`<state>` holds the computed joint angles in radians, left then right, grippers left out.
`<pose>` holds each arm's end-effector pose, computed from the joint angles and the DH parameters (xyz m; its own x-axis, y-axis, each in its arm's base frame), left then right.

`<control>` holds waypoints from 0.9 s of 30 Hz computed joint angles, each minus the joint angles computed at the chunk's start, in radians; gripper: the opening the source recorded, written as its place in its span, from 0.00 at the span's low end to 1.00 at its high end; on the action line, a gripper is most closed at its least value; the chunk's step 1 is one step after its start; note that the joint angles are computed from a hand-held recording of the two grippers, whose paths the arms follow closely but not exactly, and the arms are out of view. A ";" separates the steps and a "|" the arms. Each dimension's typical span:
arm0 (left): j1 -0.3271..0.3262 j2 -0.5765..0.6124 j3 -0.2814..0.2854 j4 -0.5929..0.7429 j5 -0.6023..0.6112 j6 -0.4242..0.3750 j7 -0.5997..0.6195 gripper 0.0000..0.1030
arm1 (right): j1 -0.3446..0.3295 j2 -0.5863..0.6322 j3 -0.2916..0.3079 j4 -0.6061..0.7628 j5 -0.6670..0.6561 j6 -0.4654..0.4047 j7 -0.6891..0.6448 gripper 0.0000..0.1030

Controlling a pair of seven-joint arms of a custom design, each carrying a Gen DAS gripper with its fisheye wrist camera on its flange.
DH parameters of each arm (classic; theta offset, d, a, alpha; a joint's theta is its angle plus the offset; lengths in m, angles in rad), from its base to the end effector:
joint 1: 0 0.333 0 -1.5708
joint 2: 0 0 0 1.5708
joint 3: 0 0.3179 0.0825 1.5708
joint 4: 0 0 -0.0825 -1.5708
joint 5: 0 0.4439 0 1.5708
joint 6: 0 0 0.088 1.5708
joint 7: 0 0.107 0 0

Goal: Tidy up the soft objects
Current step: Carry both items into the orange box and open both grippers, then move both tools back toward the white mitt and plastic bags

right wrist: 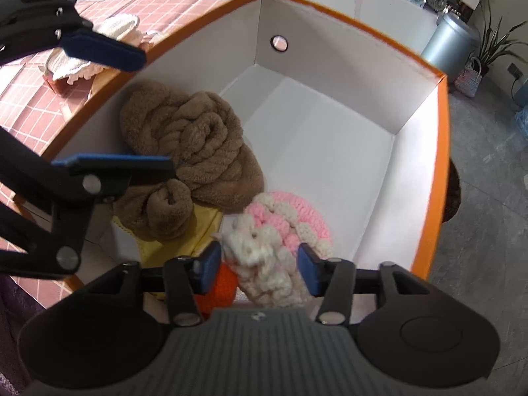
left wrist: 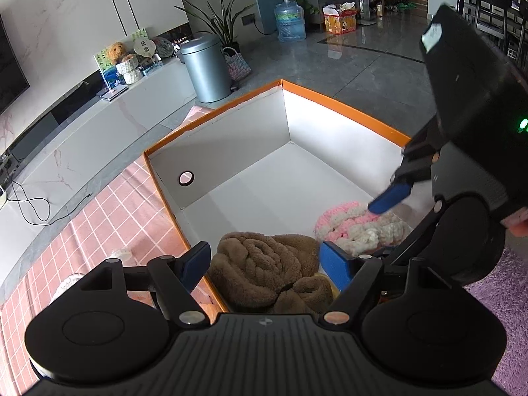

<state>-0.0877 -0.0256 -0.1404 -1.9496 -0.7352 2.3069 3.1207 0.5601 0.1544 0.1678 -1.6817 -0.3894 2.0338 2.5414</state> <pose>0.6230 -0.1592 0.5151 -0.9454 -0.2580 -0.1992 -0.0777 0.7720 -0.6309 0.5322 0.4375 0.5150 -0.1170 -0.9917 0.0528 -0.9211 0.0885 -0.3791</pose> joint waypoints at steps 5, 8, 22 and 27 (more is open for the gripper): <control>0.006 -0.028 0.012 -0.024 -0.044 -0.006 0.015 0.86 | 0.020 0.004 0.003 0.035 -0.059 -0.043 0.009 0.63; 0.008 -0.041 0.020 -0.033 -0.065 -0.006 0.016 0.86 | 0.033 -0.011 0.005 0.034 -0.100 -0.061 0.030 0.65; 0.020 -0.121 0.067 -0.102 -0.162 -0.031 0.032 0.86 | 0.105 -0.038 0.034 0.046 -0.305 -0.164 0.188 0.77; 0.028 -0.141 0.086 -0.119 -0.224 -0.033 0.029 0.86 | 0.140 -0.031 0.047 0.054 -0.420 -0.194 0.300 0.77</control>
